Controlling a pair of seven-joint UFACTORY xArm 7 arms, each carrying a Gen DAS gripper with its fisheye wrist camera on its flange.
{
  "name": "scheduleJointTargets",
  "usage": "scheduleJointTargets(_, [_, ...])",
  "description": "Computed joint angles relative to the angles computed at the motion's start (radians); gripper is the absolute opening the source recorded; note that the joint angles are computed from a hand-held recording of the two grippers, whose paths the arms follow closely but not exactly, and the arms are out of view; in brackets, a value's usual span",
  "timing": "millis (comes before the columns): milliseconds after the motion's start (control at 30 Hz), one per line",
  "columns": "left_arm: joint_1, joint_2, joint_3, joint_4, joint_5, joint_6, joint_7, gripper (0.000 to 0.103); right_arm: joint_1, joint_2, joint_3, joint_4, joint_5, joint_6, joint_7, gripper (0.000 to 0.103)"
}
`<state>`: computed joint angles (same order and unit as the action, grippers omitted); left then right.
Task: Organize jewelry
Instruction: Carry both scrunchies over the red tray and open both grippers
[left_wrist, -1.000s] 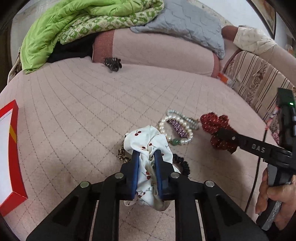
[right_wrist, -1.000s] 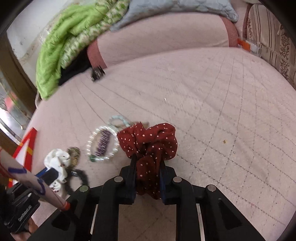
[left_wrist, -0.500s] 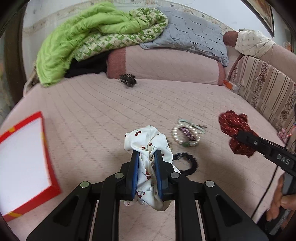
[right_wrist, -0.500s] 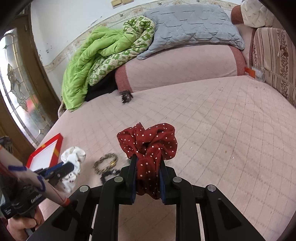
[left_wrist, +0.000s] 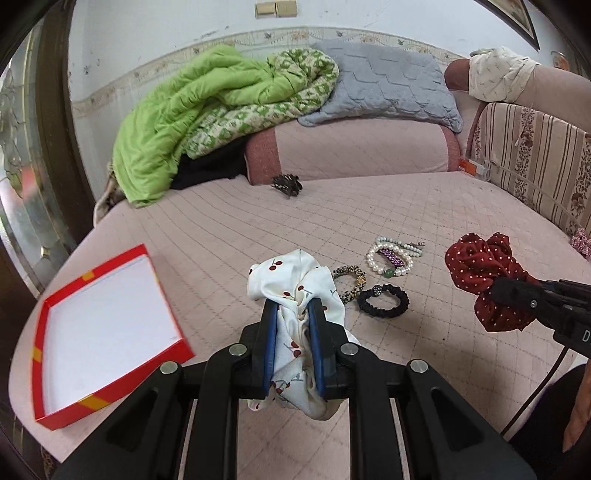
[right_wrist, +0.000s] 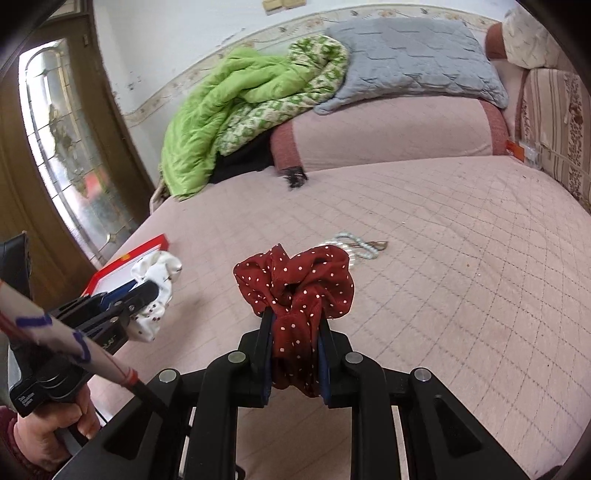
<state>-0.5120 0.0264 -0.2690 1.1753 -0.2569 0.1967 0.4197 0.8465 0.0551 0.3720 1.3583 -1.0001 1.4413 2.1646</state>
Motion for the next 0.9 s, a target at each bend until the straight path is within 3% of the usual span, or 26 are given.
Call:
scheduleJointTargets(167, [0.010,-0.068,0.022,-0.061,0.025,-0.014,-0.044,0.016,0.037,0.065,-0.003,0.110,-0.052,0.023,-0.060,0.021])
scheduleJointTargets(433, [0.039,-0.094,0.058,-0.080,0.054,-0.036,-0.112,0.016,0.111,0.152,-0.065,0.252,-0.088,0.016,-0.151,0.021])
scheduleJointTargets(633, [0.076,-0.059,0.072,-0.037,0.094,-0.041,-0.183,0.016,0.122,0.193,-0.111,0.322,-0.078,-0.029,-0.212,0.021])
scheduleJointTargets(900, [0.134,0.018,0.098,0.030,0.237,-0.060,-0.337,0.016,0.110,0.288,-0.181,0.453,-0.039,-0.136,-0.344,0.021])
